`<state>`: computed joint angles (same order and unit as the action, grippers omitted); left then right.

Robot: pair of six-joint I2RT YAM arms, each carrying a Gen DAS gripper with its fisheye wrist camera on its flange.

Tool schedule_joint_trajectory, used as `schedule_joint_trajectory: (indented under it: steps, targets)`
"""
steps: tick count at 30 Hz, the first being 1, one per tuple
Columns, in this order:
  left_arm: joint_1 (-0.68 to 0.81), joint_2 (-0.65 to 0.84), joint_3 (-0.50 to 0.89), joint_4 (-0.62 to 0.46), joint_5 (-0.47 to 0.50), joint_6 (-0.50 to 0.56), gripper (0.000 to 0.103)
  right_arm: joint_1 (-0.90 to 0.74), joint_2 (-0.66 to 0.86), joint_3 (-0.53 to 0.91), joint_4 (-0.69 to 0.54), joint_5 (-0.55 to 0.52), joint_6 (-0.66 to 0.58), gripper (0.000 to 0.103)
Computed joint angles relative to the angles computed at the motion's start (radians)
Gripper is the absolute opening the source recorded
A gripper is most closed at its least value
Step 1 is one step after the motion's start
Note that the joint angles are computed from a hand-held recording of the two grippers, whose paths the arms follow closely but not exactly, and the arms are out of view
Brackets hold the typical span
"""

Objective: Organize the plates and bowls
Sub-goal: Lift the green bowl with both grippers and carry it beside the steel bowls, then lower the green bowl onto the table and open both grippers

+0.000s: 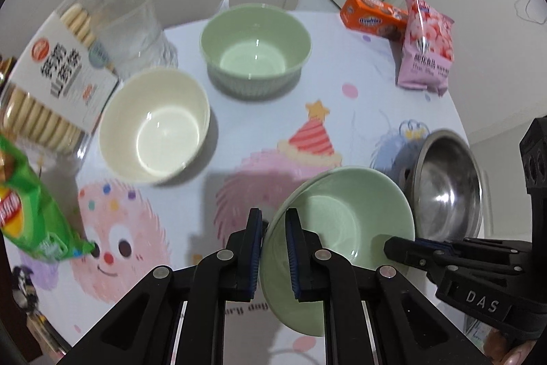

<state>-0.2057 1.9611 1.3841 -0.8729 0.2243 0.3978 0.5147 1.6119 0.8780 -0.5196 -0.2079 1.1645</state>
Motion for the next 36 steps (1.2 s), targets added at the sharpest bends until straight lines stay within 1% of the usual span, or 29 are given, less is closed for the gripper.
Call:
schedule_joint_trajectory:
  steps: [3, 6, 11, 14, 18, 22, 25, 26, 27, 28, 29, 30, 32, 33, 34, 36]
  targets:
    - [-0.004, -0.026, -0.086, 0.064, -0.014, 0.005, 0.013, 0.033, 0.015, -0.009, 0.018, 0.01, 0.034, 0.009]
    - [-0.008, -0.029, -0.141, 0.115, -0.016, -0.005, 0.013, 0.042, 0.027, -0.018, 0.021, 0.015, 0.027, 0.009]
    - [-0.021, -0.014, -0.17, 0.163, -0.008, -0.048, 0.012, 0.028, 0.045, -0.038, 0.028, 0.025, -0.016, 0.009]
    - [-0.035, -0.008, -0.181, 0.183, -0.02, -0.064, 0.011, 0.017, 0.063, -0.032, 0.019, 0.03, -0.058, 0.009]
    - [-0.046, -0.003, -0.2, 0.22, -0.028, -0.087, 0.011, 0.022, 0.086, -0.025, 0.013, 0.038, -0.079, 0.009]
    - [-0.043, 0.018, -0.192, 0.22, -0.034, -0.095, 0.012, 0.034, 0.097, -0.016, 0.01, 0.056, -0.089, 0.009]
    - [-0.037, 0.02, -0.188, 0.217, -0.018, -0.115, 0.014, 0.032, 0.102, -0.018, 0.027, 0.056, -0.075, 0.015]
    - [-0.035, 0.017, -0.188, 0.217, -0.015, -0.12, 0.017, 0.03, 0.1, -0.023, 0.04, 0.047, -0.069, 0.022]
    - [-0.034, 0.009, -0.191, 0.22, -0.012, -0.127, 0.025, 0.027, 0.097, -0.028, 0.054, 0.04, -0.063, 0.033]
    - [-0.032, 0.003, -0.194, 0.223, -0.01, -0.131, 0.03, 0.025, 0.082, -0.044, 0.077, 0.033, -0.05, 0.042]
    - [-0.027, -0.007, -0.198, 0.226, -0.008, -0.134, 0.044, 0.025, 0.067, -0.054, 0.088, 0.036, -0.037, 0.059]
    - [-0.022, -0.021, -0.206, 0.238, -0.018, -0.145, 0.059, 0.033, 0.058, -0.049, 0.073, 0.051, -0.031, 0.066]
    - [-0.002, -0.042, -0.215, 0.249, -0.006, -0.153, 0.073, 0.043, 0.036, -0.035, 0.047, 0.081, -0.036, 0.067]
    - [0.015, -0.049, -0.212, 0.245, 0.01, -0.156, 0.076, 0.044, 0.023, -0.031, 0.037, 0.087, -0.038, 0.07]
    - [0.026, -0.053, -0.208, 0.239, 0.015, -0.156, 0.076, 0.044, 0.014, -0.027, 0.029, 0.09, -0.038, 0.07]
    - [0.048, -0.065, -0.199, 0.225, 0.01, -0.155, 0.079, 0.043, -0.009, -0.02, 0.013, 0.102, -0.038, 0.071]
